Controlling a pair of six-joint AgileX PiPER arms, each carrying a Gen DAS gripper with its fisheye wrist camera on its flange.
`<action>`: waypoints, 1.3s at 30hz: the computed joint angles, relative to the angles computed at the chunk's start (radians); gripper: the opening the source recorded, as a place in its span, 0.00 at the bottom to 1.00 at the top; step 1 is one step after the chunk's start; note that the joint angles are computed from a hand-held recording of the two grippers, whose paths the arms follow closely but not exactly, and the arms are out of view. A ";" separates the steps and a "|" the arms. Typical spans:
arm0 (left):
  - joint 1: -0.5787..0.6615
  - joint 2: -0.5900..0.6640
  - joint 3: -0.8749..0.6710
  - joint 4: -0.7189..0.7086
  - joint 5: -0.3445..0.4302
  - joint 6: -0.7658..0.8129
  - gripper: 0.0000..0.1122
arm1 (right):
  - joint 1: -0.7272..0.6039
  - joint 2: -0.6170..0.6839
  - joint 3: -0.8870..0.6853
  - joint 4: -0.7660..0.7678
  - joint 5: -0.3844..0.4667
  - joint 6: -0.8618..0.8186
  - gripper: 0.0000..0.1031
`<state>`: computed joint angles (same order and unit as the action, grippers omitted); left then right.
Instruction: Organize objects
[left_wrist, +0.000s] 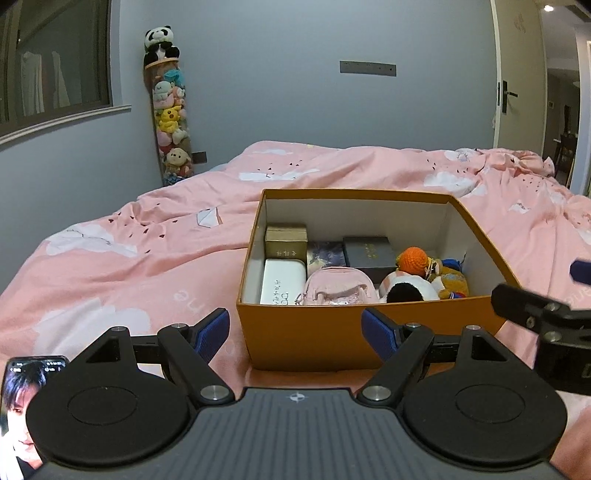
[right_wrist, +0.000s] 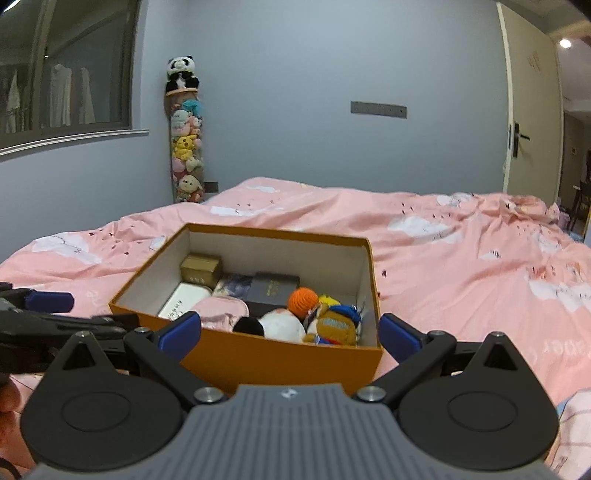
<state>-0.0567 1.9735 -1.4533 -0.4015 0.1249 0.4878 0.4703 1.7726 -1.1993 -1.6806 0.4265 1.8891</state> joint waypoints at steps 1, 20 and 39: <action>-0.001 0.001 0.009 -0.050 -0.012 0.051 0.83 | -0.003 0.004 0.000 0.016 0.000 -0.004 0.99; 0.012 0.017 0.028 -0.138 0.006 0.140 0.83 | -0.014 0.037 -0.021 0.146 -0.017 -0.114 0.99; 0.012 0.014 0.026 -0.088 0.008 0.089 0.83 | -0.012 0.035 -0.021 0.155 -0.018 -0.119 0.99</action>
